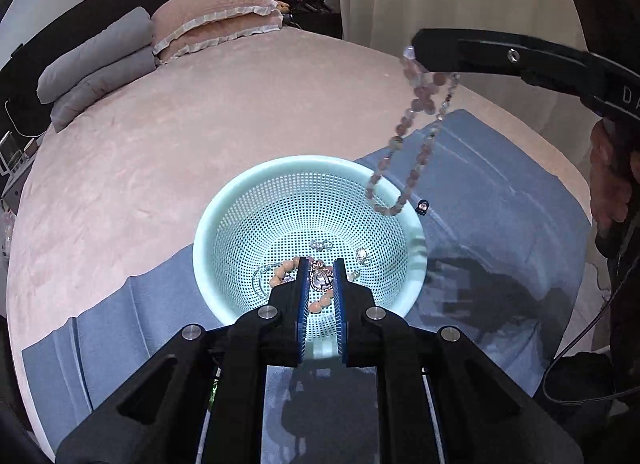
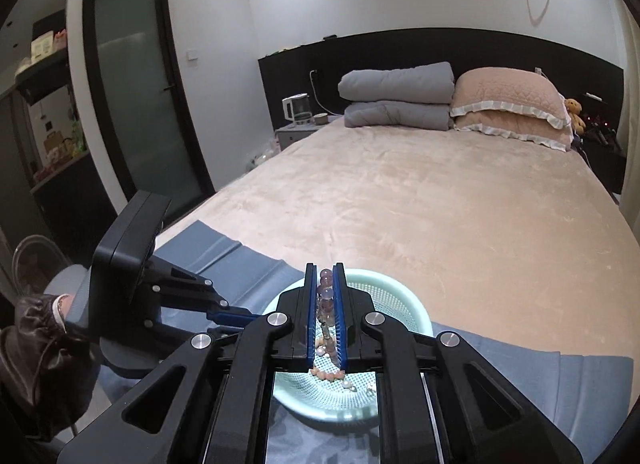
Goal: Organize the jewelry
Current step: 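Lower the heart charm into the basket with the left tool while the right tool drops the necklace in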
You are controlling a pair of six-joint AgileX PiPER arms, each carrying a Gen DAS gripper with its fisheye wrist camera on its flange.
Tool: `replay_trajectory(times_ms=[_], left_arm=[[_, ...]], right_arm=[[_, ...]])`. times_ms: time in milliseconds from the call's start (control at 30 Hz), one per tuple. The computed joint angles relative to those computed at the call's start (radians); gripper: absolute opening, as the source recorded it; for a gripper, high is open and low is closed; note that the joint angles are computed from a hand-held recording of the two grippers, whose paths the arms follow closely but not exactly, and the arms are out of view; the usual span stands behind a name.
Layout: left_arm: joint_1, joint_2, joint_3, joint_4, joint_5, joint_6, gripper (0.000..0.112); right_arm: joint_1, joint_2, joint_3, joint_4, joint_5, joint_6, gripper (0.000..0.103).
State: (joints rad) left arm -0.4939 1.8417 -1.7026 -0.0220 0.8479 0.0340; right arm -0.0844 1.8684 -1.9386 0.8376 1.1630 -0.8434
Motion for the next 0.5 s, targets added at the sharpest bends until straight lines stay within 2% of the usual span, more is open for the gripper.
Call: replay_trajectory(times_ms=[200, 500], left_arm=[[0.034, 0.135, -0.07, -0.058, 0.003, 0.063, 0.012], [0.045, 0.247, -0.119, -0.065, 0.02, 0.088, 0.012]], right_arm=[[0.052, 0.178, -0.065, -0.05, -0.033, 0.043, 0.008], [0.063, 0.312, -0.06, -0.07, -0.079, 0.055, 0.008]])
